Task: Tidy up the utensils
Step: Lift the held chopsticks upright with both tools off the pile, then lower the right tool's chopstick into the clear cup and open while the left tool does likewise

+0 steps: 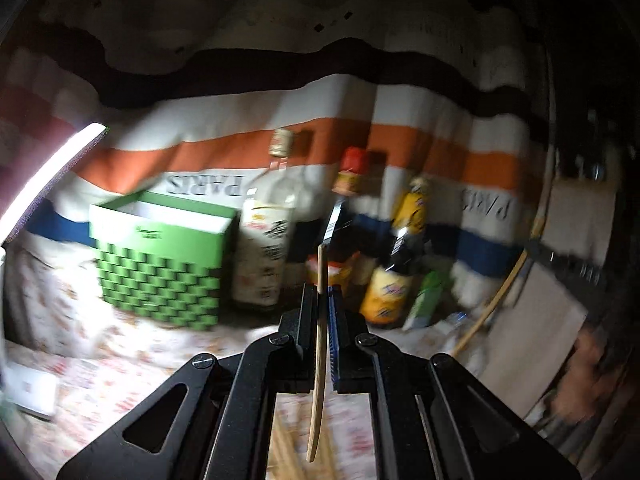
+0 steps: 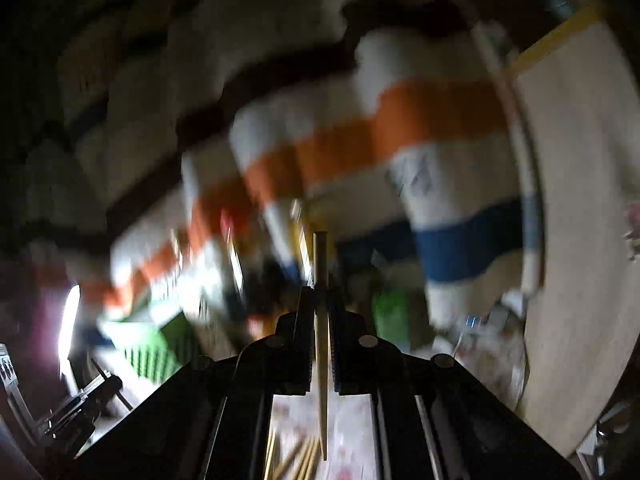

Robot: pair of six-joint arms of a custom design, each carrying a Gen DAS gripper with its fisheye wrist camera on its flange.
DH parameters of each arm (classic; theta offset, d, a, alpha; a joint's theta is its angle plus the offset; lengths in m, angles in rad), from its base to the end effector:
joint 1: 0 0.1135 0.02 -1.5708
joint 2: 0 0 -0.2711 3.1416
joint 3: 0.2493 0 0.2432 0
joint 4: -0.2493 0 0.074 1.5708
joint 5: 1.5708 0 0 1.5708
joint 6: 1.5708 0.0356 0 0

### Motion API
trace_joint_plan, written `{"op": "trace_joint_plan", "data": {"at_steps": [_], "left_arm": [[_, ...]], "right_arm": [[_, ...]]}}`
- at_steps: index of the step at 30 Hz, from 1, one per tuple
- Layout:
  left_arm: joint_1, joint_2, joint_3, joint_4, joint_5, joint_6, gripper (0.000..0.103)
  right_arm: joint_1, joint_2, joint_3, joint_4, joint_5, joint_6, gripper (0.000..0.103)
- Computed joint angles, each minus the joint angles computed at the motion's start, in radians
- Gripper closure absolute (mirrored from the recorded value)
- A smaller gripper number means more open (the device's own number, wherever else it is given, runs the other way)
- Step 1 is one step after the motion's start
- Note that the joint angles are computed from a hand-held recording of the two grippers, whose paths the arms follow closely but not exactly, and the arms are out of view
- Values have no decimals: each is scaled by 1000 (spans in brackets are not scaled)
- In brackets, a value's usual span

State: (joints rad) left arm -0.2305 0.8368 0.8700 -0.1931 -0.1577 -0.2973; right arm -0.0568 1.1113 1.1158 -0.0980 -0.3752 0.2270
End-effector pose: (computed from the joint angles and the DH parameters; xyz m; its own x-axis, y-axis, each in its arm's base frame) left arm 0.1763 -0.0356 0.3652 -0.1701 -0.2572 -0.9513 0.0260 0.9638 -0.2653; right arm 0.2422 -0.0007 0.4075 -0.1609 0.2189 -0.9624 -0.2825 0.9241 0.2574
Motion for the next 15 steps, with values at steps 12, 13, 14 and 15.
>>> {"op": "trace_joint_plan", "data": {"at_steps": [12,13,14,15], "left_arm": [[-145,366,93,457,-4,-10,99],[-160,390,103,466,-33,3,99],[-170,413,107,480,-56,15,99],[-171,432,110,493,-62,15,99]], "right_arm": [[-94,172,-14,204,-44,12,95],[-84,197,12,167,-29,-8,95],[-78,227,39,131,-20,-22,95],[-77,250,59,108,-20,-27,95]]}}
